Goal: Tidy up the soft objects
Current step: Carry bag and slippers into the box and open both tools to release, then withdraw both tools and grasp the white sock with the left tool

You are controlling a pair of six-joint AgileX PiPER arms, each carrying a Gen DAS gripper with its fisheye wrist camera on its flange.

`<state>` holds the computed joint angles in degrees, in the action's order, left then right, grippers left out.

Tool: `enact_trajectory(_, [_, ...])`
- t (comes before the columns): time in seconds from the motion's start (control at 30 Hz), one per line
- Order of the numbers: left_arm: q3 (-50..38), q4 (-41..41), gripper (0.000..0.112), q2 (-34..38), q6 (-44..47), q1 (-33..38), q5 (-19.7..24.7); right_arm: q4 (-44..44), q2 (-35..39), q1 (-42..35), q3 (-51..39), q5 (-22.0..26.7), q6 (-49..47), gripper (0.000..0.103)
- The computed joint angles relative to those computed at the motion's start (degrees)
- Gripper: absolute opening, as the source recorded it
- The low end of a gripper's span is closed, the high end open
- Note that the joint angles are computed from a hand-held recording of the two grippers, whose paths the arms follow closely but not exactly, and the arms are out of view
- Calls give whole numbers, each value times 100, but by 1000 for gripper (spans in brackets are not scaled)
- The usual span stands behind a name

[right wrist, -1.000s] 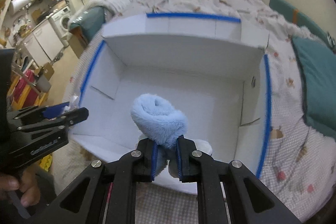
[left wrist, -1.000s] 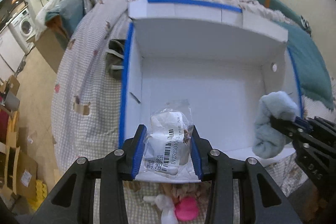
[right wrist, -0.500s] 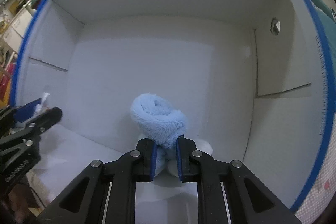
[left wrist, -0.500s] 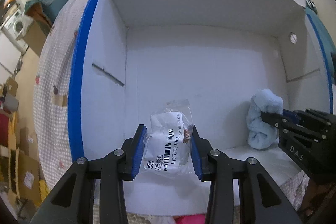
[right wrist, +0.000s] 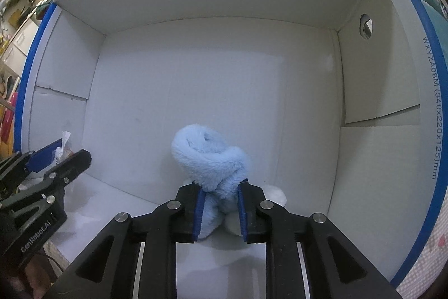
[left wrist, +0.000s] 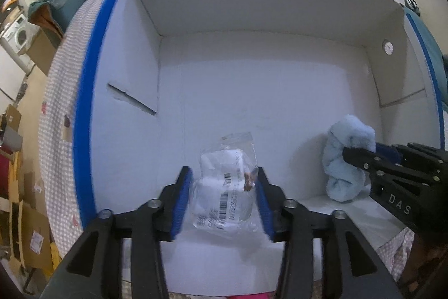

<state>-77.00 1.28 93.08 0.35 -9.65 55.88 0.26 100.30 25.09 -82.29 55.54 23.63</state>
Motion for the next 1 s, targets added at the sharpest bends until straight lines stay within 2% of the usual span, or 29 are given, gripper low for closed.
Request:
enact_trajectory(0.03, [-37, -50, 59, 33, 50, -6, 62, 53, 1, -76, 9, -31, -71, 29])
enact_trajectory(0.1, [0, -39, 64, 1, 51, -66, 52, 74, -34, -123, -11, -18, -79, 35])
enact_trajectory(0.17, [39, 30, 65, -31, 13, -141, 26, 50, -99, -155, 20, -70, -62, 53])
enact_trajectory(0.2, [46, 38, 65, -34, 27, -171, 36, 34, -156, -160, 62, -134, -26, 68])
enact_trajectory(0.23, [60, 25, 65, -39, 48, -183, 37, 23, -247, -157, 167, -230, -1, 70])
enact_trajectory(0.67, [97, 41, 66, -211, -8, -167, 13, -237, -568, 22, 165, -136, 113, 70])
enact_trajectory(1.0, [420, -327, 66, -1005, 275, 123, 29, -802, -1409, 446, 562, -13, 687, 70])
